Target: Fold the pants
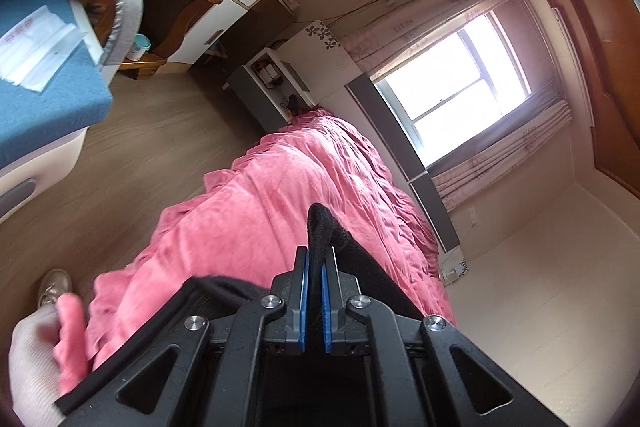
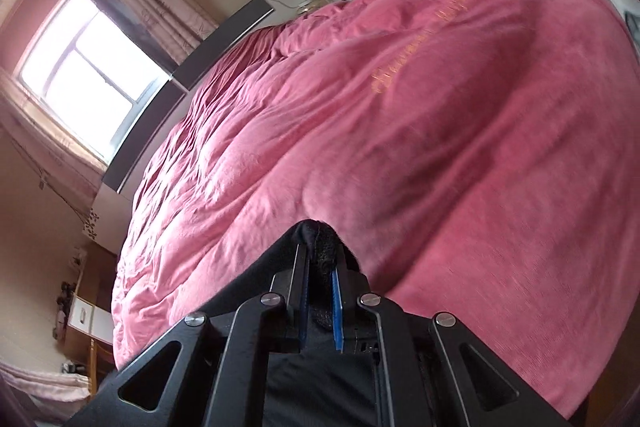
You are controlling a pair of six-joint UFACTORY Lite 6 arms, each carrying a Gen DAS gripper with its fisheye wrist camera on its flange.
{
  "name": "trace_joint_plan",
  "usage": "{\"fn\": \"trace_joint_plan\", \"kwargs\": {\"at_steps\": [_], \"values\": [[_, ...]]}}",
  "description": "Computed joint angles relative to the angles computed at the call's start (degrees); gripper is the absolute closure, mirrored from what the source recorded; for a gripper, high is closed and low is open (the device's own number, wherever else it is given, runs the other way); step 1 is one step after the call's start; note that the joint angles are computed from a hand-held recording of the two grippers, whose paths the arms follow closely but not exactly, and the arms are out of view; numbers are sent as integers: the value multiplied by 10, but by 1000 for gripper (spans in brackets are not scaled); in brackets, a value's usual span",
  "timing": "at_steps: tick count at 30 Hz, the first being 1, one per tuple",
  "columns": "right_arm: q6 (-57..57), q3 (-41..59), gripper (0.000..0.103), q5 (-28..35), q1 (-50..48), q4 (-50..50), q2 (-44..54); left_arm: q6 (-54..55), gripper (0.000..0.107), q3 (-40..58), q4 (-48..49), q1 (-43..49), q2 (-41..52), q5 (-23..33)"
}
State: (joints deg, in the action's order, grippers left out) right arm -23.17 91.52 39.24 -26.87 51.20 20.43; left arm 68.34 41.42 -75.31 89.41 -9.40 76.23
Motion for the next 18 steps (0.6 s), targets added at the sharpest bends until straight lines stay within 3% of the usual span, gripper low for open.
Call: {"fn": "trace_joint_plan", "kwargs": {"at_steps": [5, 12, 14, 16, 17, 18], "values": [[-101, -123, 94, 10, -52, 92, -46, 56, 102, -43, 68, 113, 18, 53], [-177, -248, 94, -4, -84, 149, -72, 106, 107, -50, 130, 239, 117, 16], [-184, -284, 88, -10, -91, 162, -83, 107, 107, -38, 150, 255, 152, 5], [-178, -321, 75, -17, -102, 175, -108, 122, 105, -37, 168, 269, 160, 15], [-172, -335, 54, -20, -106, 178, -119, 133, 103, -45, 175, 271, 147, 17], [-179, -360, 47, -24, -115, 195, -140, 150, 96, -57, 181, 269, 125, 20]]}}
